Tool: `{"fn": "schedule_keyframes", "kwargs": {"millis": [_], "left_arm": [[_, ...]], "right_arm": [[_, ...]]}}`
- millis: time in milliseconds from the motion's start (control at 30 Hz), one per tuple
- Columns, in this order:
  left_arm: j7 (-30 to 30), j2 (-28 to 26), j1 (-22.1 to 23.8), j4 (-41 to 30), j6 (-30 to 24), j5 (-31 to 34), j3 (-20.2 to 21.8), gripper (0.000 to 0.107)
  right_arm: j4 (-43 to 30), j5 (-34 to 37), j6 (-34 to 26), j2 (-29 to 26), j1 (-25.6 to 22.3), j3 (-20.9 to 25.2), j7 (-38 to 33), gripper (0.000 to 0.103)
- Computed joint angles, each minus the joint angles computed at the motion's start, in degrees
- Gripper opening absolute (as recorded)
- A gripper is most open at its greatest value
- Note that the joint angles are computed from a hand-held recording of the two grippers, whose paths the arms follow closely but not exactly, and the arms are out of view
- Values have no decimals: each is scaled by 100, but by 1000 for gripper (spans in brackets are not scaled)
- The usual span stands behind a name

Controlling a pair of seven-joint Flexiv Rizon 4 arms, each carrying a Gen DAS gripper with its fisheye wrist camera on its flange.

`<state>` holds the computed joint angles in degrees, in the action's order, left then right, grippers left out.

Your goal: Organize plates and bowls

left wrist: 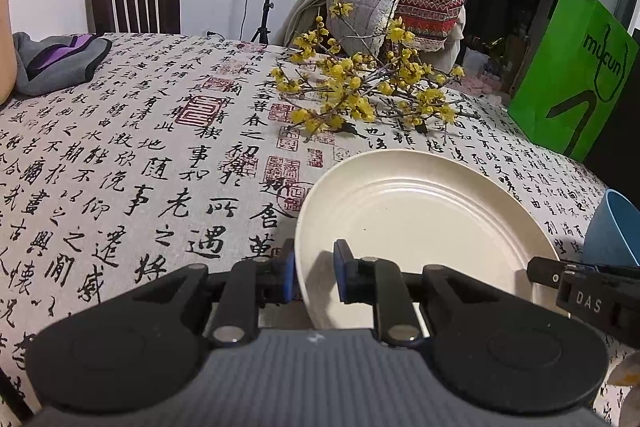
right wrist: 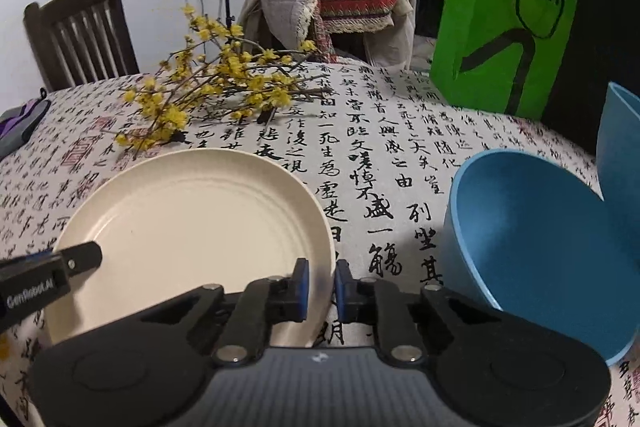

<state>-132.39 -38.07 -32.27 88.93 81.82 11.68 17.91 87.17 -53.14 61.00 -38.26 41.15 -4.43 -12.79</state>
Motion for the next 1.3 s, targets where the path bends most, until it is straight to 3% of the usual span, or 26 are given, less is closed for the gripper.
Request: {"fn": "schedule_keyframes", "kwargs": {"millis": [300,833,1300], "left_arm": [[-112,20,-37,10,-16,59,58,19],[-313,51,-134,11,75,263,191,19],[-672,91,-496,3,192,532,679,19]], "right_arm": [[140,-703,-6,101,108,-171,309,8],[223,-1236,91,161,-14,-113,704,8],[345,-1855,261,277,-119,-84,1156,9]]}}
